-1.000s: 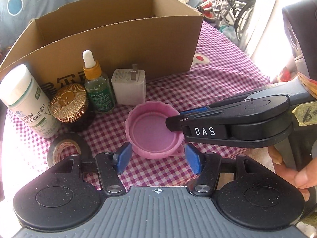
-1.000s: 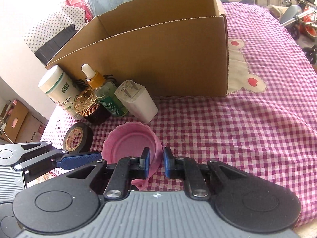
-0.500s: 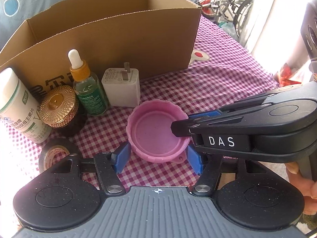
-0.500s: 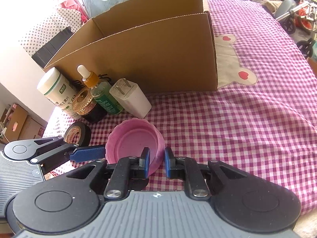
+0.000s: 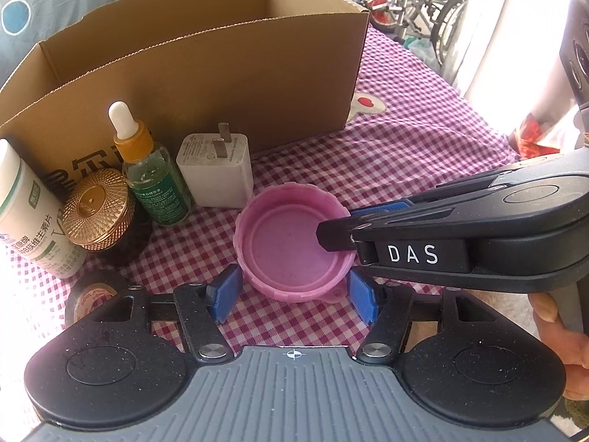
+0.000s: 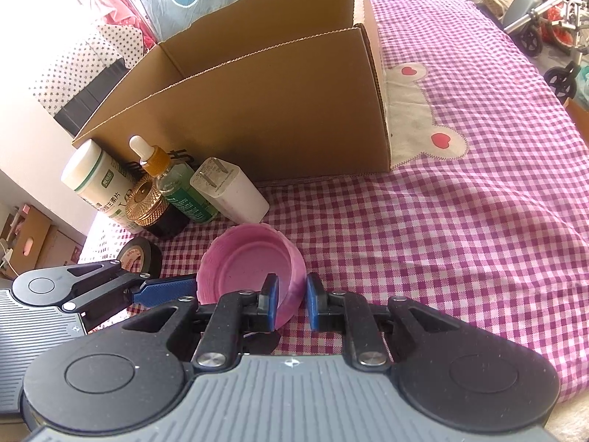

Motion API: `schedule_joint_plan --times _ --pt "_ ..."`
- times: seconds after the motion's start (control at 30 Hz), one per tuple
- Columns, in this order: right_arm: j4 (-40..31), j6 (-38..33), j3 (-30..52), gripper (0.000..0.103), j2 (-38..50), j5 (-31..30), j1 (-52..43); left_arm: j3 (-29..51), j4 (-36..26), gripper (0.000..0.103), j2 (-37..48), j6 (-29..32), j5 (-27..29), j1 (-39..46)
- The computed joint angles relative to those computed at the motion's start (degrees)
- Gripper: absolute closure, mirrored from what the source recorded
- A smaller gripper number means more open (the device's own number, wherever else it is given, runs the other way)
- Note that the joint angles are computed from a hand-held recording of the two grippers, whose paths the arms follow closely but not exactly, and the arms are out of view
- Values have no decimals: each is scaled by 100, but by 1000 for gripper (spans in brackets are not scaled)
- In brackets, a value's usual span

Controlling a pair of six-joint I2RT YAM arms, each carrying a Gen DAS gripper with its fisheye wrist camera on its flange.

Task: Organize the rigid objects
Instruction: 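Close the right gripper on the rim of the pink silicone cup, then lift the pink cup with the right gripper and lower it into the box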

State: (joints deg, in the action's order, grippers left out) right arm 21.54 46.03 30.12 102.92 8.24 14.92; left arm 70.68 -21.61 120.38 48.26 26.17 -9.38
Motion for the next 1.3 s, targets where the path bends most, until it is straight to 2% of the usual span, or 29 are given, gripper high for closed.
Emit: schedule_joint_plan --times 1.3 --pt "-427 396 -110 84 -736 740 726 -435 -18 40 -715 54 301 300"
